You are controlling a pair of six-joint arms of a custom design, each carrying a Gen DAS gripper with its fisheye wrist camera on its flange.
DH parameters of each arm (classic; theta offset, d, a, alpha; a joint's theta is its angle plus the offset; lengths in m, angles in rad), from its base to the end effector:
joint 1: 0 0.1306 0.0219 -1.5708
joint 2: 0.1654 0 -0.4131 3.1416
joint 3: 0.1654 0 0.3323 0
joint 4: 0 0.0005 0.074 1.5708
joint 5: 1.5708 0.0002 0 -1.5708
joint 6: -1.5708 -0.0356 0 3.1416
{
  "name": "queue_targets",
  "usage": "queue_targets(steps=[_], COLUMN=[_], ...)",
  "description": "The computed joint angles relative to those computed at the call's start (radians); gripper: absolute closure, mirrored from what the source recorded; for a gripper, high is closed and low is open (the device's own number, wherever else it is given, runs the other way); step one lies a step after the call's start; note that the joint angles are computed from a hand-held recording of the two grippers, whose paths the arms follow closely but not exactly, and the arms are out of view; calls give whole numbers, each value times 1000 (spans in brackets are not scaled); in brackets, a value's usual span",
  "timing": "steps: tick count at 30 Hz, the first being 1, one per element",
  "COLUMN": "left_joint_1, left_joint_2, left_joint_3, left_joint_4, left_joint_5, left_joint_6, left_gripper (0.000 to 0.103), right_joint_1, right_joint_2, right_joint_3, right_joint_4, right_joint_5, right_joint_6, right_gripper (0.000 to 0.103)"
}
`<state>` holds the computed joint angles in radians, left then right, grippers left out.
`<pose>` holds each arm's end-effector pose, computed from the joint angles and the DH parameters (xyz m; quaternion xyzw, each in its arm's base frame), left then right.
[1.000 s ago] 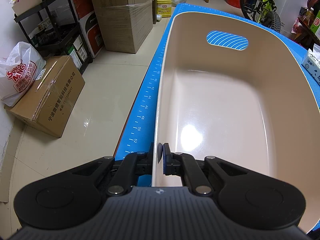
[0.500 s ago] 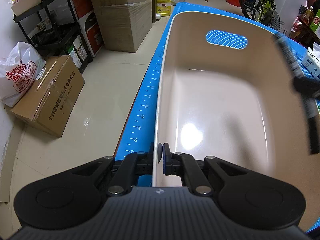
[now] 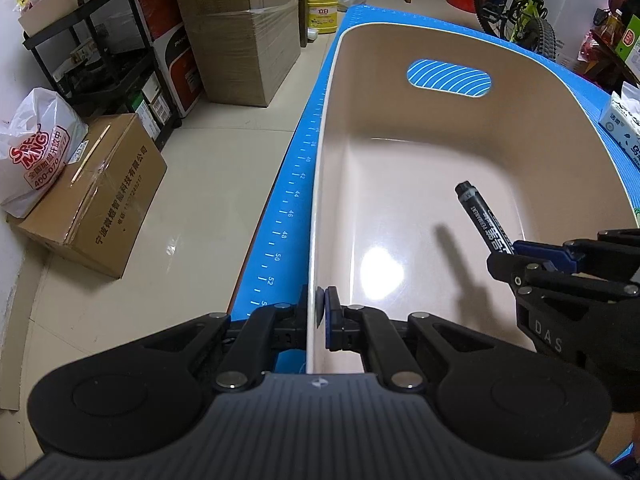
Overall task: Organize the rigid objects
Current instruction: 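Carry the marker into the beige bin and open the right gripper, then grasp the clear tape roll with the right gripper and lift it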
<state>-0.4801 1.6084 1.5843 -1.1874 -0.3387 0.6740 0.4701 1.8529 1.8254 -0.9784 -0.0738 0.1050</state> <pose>0.4266 -0.2094 0.4264 -0.1238 0.9624 0.0429 0.2381 0.5262 0.2697 0.4013 -0.2820 0.9174 0.0854 0.2675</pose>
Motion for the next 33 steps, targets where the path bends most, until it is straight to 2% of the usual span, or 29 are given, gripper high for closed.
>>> queue_targets(steps=[5, 6, 8, 9, 17, 25, 29, 33], left_joint_1=[1, 4, 5, 5, 3, 2, 2, 3], left_joint_2=[3, 5, 4, 3, 5, 6, 7, 5], left_joint_3=[6, 10, 8, 6, 9, 10, 11, 10], left_joint_4=[-6, -9, -6, -4, -9, -11, -11, -11], left_joint_5=[3, 4, 7, 8, 3, 1, 1, 2], left_joint_6=[1, -2, -3, -3, -2, -2, -1, -1], left_gripper=[97, 97, 97, 97, 97, 97, 96, 96], right_joint_1=[4, 4, -2, -4, -35, -127, -181, -225], right_joint_2=[11, 6, -7, -21, -126, -189, -208, -192], right_joint_3=[19, 12, -7, -27, -122, -154, -186, -195], right_joint_4=[-27, -16, 20, 46, 180, 289, 354, 364], right_joint_5=[20, 18, -12, -19, -48, -66, -49, -21], right_joint_6=[3, 0, -4, -4, 35, 20, 8, 20], right_gripper=[74, 62, 50, 49, 46, 42, 40, 39])
